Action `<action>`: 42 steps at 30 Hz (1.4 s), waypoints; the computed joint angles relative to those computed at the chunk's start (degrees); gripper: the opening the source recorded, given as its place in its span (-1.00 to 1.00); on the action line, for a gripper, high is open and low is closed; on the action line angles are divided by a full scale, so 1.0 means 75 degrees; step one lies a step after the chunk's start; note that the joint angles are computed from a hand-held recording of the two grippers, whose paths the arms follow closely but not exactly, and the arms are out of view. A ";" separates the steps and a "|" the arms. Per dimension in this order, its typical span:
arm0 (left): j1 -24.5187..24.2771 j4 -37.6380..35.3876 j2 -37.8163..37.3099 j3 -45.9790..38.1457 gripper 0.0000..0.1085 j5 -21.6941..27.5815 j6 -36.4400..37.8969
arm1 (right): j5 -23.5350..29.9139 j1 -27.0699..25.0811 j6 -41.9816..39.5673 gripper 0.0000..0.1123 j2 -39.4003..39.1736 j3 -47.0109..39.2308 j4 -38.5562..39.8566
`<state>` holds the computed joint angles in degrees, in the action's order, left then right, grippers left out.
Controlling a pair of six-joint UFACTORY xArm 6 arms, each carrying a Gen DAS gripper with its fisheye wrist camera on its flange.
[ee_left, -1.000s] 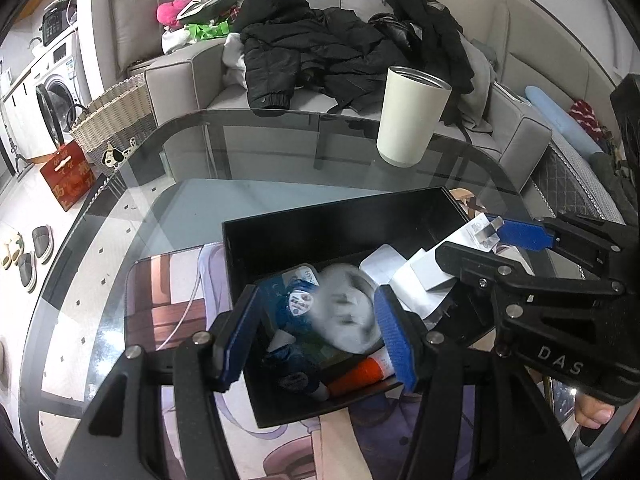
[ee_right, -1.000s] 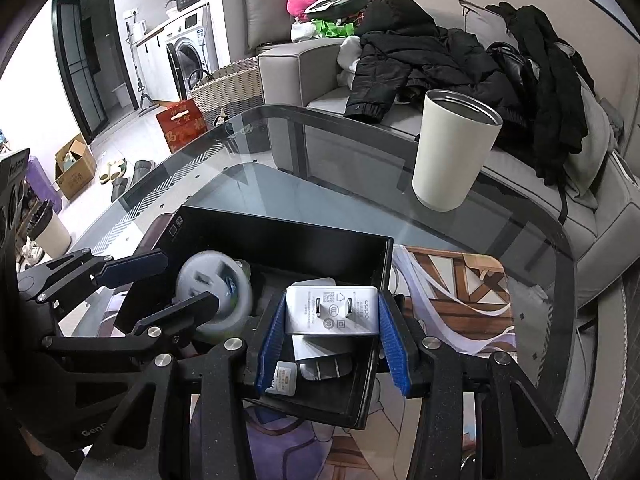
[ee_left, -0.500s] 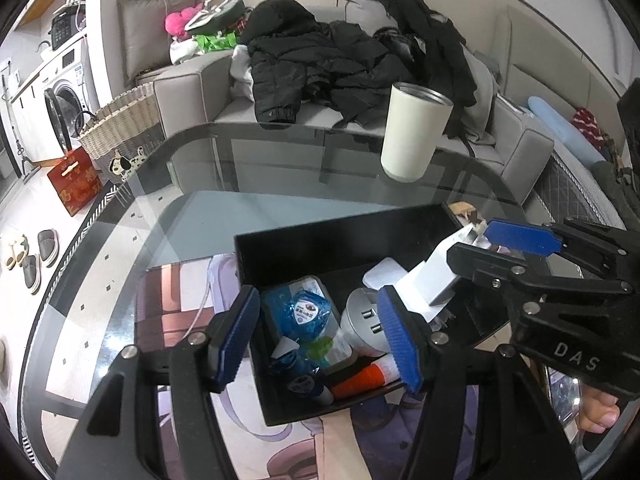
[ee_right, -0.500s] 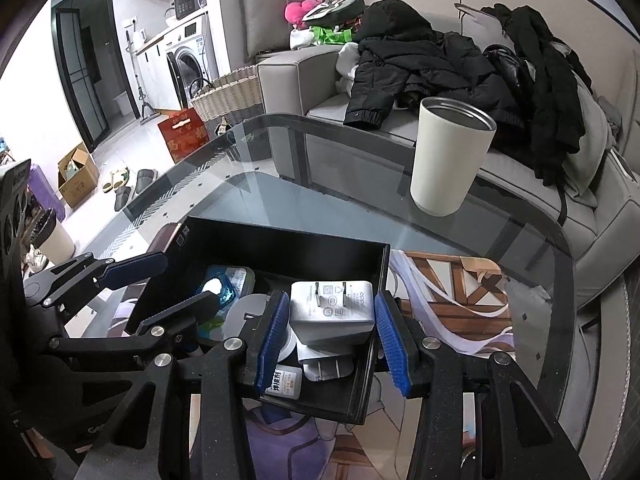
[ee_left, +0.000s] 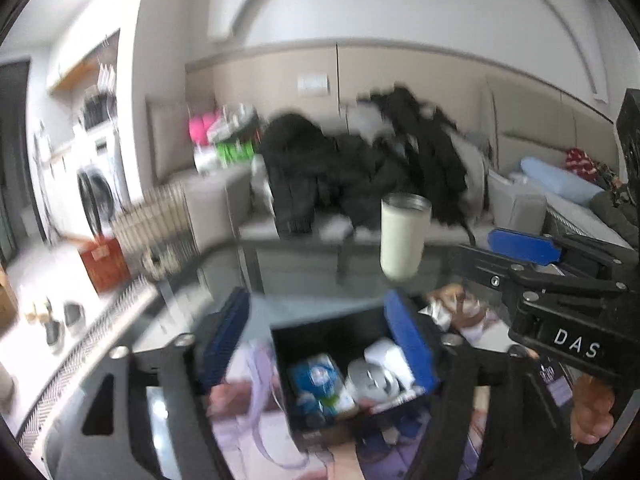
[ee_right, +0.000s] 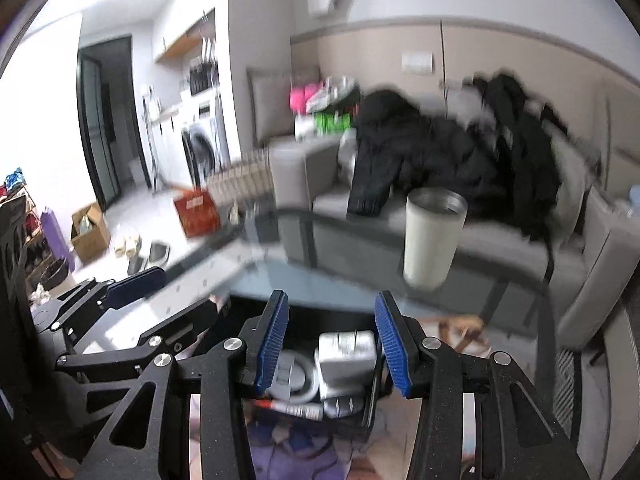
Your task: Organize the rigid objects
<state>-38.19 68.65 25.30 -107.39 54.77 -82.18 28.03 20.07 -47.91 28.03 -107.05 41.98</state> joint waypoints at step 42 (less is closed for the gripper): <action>-0.1275 0.0782 -0.0814 0.2017 0.90 0.1803 -0.2269 | -0.1572 -0.0043 -0.7142 0.46 -0.2527 0.4263 0.6675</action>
<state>-47.76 74.52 19.20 -92.26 68.30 -99.20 16.24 19.74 -101.47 9.07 -75.08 92.04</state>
